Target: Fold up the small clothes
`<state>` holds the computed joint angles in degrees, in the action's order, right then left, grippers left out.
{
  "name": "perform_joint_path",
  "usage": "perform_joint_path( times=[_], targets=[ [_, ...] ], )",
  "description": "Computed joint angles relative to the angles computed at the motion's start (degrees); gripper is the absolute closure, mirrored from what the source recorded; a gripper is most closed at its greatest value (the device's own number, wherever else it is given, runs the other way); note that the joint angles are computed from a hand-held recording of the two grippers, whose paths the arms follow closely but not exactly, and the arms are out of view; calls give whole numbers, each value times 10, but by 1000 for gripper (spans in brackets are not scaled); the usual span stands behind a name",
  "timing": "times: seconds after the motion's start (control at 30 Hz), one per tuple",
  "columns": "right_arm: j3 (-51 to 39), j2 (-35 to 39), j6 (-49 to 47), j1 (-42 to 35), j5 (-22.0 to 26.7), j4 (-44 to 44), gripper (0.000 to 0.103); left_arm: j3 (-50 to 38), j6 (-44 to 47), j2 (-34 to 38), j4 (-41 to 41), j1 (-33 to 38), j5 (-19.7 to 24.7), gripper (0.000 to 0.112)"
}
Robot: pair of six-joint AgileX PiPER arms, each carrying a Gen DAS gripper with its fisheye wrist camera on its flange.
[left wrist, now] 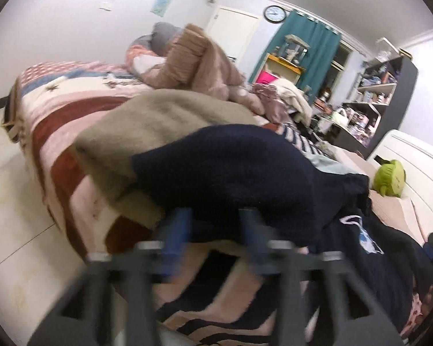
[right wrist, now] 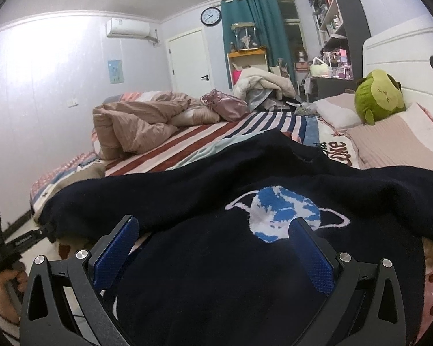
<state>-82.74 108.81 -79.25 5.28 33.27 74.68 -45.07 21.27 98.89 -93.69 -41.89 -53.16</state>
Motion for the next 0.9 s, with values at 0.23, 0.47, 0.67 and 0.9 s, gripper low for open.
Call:
perform_joint_path(
  times=[0.23, 0.47, 0.67, 0.9],
  targets=[
    [5, -1, 9, -10, 9, -17, 0, 78, -243, 10, 178, 32, 59, 39],
    [32, -18, -10, -10, -5, 10, 0, 93, -308, 7, 253, 28, 5, 49],
    [29, -17, -9, -8, -3, 10, 0, 122, -360, -12, 307, 26, -31, 49],
    [25, -13, -10, -8, 9, 13, 0, 57, -189, -18, 171, -2, -32, 97]
  ],
)
